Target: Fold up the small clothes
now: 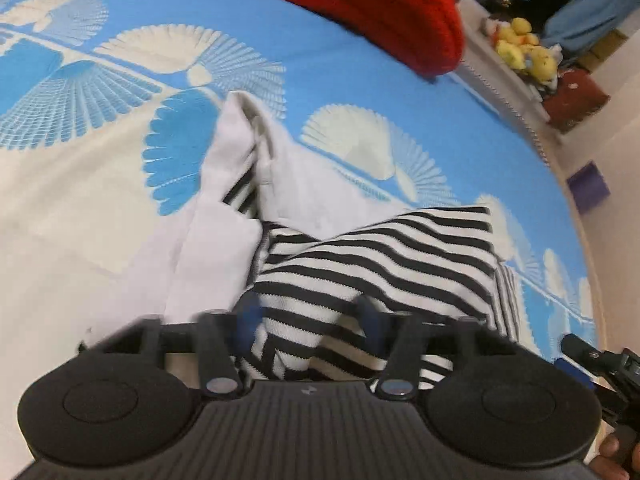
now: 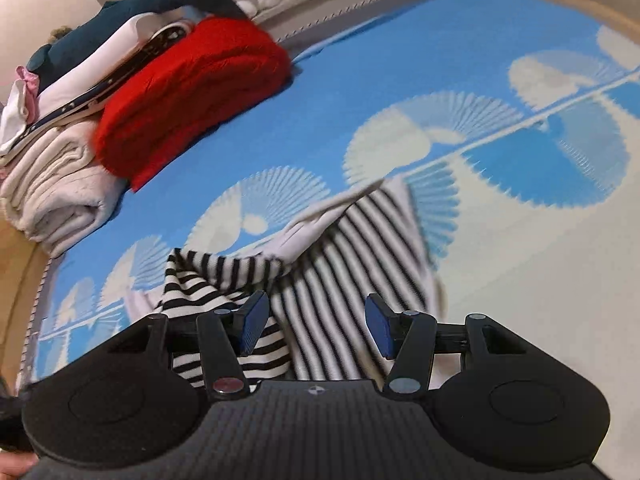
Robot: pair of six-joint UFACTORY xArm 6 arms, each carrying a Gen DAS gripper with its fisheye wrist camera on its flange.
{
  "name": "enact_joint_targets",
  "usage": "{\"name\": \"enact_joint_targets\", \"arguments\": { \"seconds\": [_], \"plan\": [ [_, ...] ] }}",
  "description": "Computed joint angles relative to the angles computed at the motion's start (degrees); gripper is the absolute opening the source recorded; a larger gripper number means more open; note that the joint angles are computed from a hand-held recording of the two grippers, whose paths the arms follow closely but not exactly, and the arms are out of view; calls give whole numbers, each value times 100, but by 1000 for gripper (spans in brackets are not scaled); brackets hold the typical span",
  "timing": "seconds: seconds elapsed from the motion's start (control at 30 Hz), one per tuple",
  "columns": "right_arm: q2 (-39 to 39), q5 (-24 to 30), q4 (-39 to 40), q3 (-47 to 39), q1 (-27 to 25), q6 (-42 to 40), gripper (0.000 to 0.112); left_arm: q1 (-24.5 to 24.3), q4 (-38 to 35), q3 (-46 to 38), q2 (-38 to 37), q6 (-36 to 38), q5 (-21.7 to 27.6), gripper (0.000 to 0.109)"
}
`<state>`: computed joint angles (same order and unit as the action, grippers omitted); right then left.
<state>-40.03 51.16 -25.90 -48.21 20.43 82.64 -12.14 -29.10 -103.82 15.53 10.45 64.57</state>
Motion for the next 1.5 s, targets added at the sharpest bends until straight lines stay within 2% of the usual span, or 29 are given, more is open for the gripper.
{"name": "enact_joint_targets", "arguments": {
  "seconds": [0.03, 0.1, 0.17, 0.27, 0.3, 0.33, 0.4, 0.47, 0.5, 0.53, 0.57, 0.63, 0.67, 0.7, 0.73, 0.77, 0.83, 0.9, 0.97, 1.03, 1.1, 1.13, 1.17, 1.2, 1.23, 1.3, 1.37, 1.43, 1.5],
  "plan": [
    [41, -39, 16, -14, 6, -2, 56, 57, -278, -57, 29, 341, 116, 0],
    [118, -113, 20, -46, 8, -25, 56, 84, -705, 234, -279, 1044, -35, 0],
    [123, -208, 38, -32, -15, -49, 56, 127, -1344, 374, -524, 1905, 43, 0],
    [1, -306, -65, 47, -17, 37, 56, 342, -2522, 395, -751, 3226, 994, 0],
    [-36, -286, -146, 64, -6, 72, 56, 342, -2597, 517, -914, 3651, 1109, 0],
    [-66, -246, -206, 70, 1, 82, 56, 275, -2433, 682, -1081, 3872, 989, 3],
    [-101, -136, -260, 67, 9, 99, 56, 83, -1850, 1074, -1280, 3610, 234, 14],
    [-127, -94, -244, 84, -9, 118, 56, -110, -983, 1442, -1305, 2932, -796, 67],
    [-133, -92, -228, 91, -17, 114, 56, -171, -503, 1526, -1228, 2462, -1223, 72],
    [-131, -85, -215, 90, -21, 102, 56, -171, -250, 1476, -1072, 2131, -1411, 72],
    [-124, -79, -198, 87, -23, 83, 56, -119, -112, 1374, -876, 1771, -1359, 72],
    [-111, -86, -157, 88, -32, 29, 56, 35, -52, 976, -520, 1136, -807, 72],
    [-111, -93, -125, 96, -50, -10, 56, 66, -139, 921, -431, 997, -716, 68],
    [-110, -101, -97, 104, -70, -37, 56, 70, -269, 873, -384, 976, -636, 60],
    [-118, -120, -65, 122, -97, -73, 56, 61, -395, 809, -350, 1094, -555, 29],
    [-131, -128, -34, 139, -127, -112, 56, 44, -543, 784, -361, 1345, -458, 4],
    [-150, -118, -19, 159, -183, -121, 56, 34, -978, 742, -434, 1910, -375, 5],
    [-182, -125, -19, 177, -234, -90, 56, 89, -1827, 749, -586, 2695, -16, 4],
    [-211, -155, -38, 193, -279, -42, 56, 268, -2794, 576, -667, 3673, 897, 4],
    [-258, -203, -97, 225, -307, 61, 56, 387, -3009, 323, -686, 4585, 2096, 7],
    [-296, -258, -102, 258, -331, 118, 56, 367, -2491, 63, -612, 4984, 2983, 22],
    [-321, -293, -75, 289, -342, 136, 56, 346, -2293, 119, -636, 5138, 3144, 36],
    [-344, -330, -20, 324, -358, 150, 56, 329, -2152, 167, -691, 5066, 3065, 44],
    [-364, -376, 59, 368, -379, 157, 57, 328, -2039, 305, -792, 4754, 2747, 46],
    [-372, -418, 175, 414, -397, 127, 57, 272, -1923, 381, -804, 4202, 2296, 48],
    [-292, -357, 589, 413, -434, -159, 57, 297, -1577, 148, -496, 3002, 1776, 52],
    [-105, -56, 1023, 309, -433, -444, 57, 291, -1036, 133, -251, 1803, 1195, 52],
    [87, 222, 1307, 230, -412, -548, 57, 321, -368, 54, -26, 604, 1135, 52],
    [201, 234, 1479, 268, -389, -567, 57, 382, -146, -391, 347, -434, 1637, 52]
  ]
}}
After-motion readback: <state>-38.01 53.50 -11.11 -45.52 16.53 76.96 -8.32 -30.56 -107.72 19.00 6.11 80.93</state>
